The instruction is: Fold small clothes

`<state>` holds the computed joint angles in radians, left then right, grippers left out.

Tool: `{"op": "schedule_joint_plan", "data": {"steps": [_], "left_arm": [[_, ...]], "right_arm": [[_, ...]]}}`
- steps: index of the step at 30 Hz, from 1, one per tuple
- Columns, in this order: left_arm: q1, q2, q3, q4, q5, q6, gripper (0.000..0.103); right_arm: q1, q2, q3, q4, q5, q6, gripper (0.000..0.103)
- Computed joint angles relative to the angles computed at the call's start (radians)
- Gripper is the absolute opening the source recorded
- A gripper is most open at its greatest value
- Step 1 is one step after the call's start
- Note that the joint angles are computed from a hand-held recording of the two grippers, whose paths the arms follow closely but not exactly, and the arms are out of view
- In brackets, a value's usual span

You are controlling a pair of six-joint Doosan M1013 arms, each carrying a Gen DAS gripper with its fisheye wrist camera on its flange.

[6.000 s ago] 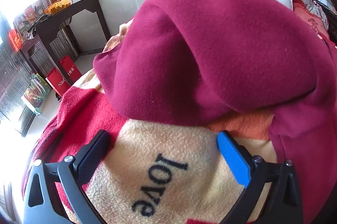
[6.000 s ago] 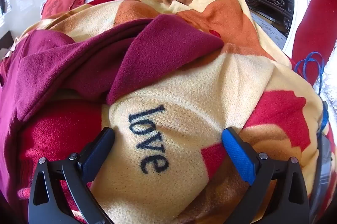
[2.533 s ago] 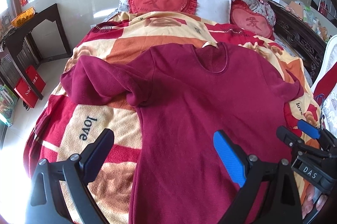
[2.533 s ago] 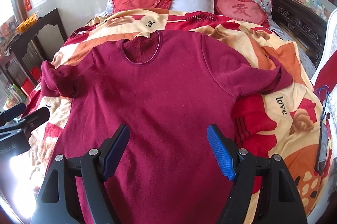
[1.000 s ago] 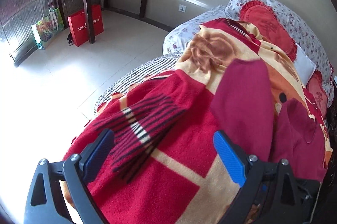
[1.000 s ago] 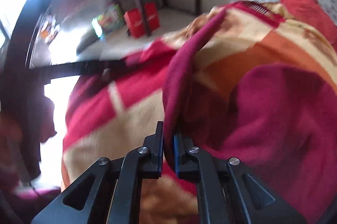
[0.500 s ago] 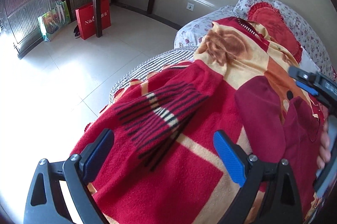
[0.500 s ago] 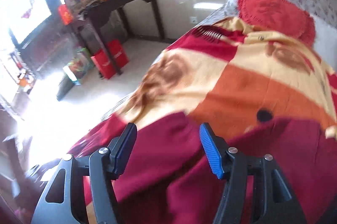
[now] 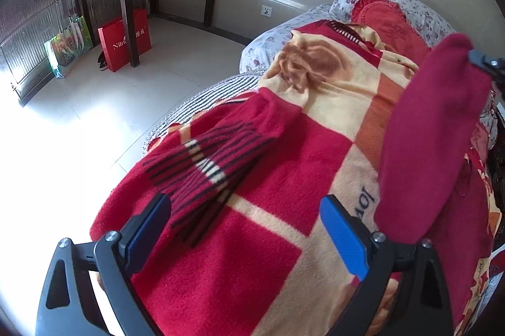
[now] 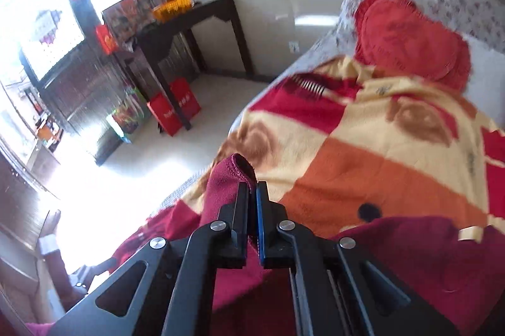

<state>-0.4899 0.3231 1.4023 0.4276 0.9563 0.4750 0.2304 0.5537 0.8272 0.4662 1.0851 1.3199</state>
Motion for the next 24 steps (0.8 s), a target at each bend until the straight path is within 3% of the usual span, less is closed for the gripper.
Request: {"op": "schedule_joint_plan", "data": {"steps": [5, 10, 15, 20, 21, 23, 24], "left_arm": [[-0.019, 0.023, -0.041, -0.015, -0.025, 0.033, 0.098], [-0.054, 0.065, -0.103, -0.030, -0.030, 0.116, 0.098], [-0.090, 0.113, -0.166, -0.031, -0.007, 0.212, 0.098], [-0.109, 0.161, -0.217, -0.074, 0.024, 0.321, 0.098], [-0.112, 0.171, -0.227, -0.079, 0.033, 0.341, 0.098], [-0.115, 0.191, -0.246, -0.076, 0.059, 0.362, 0.098], [-0.114, 0.201, -0.256, -0.076, 0.067, 0.370, 0.098]], "right_arm": [[-0.095, -0.125, 0.066, -0.027, -0.143, 0.018, 0.000], [-0.174, -0.227, 0.184, -0.221, -0.226, 0.168, 0.000], [-0.224, -0.242, 0.307, -0.505, -0.159, 0.424, 0.000], [-0.263, -0.183, 0.352, -0.639, 0.028, 0.516, 0.000], [-0.259, -0.179, 0.358, -0.666, 0.046, 0.519, 0.005], [-0.250, -0.201, 0.385, -0.669, -0.014, 0.510, 0.012], [-0.243, -0.212, 0.387, -0.605, -0.057, 0.464, 0.014]]}}
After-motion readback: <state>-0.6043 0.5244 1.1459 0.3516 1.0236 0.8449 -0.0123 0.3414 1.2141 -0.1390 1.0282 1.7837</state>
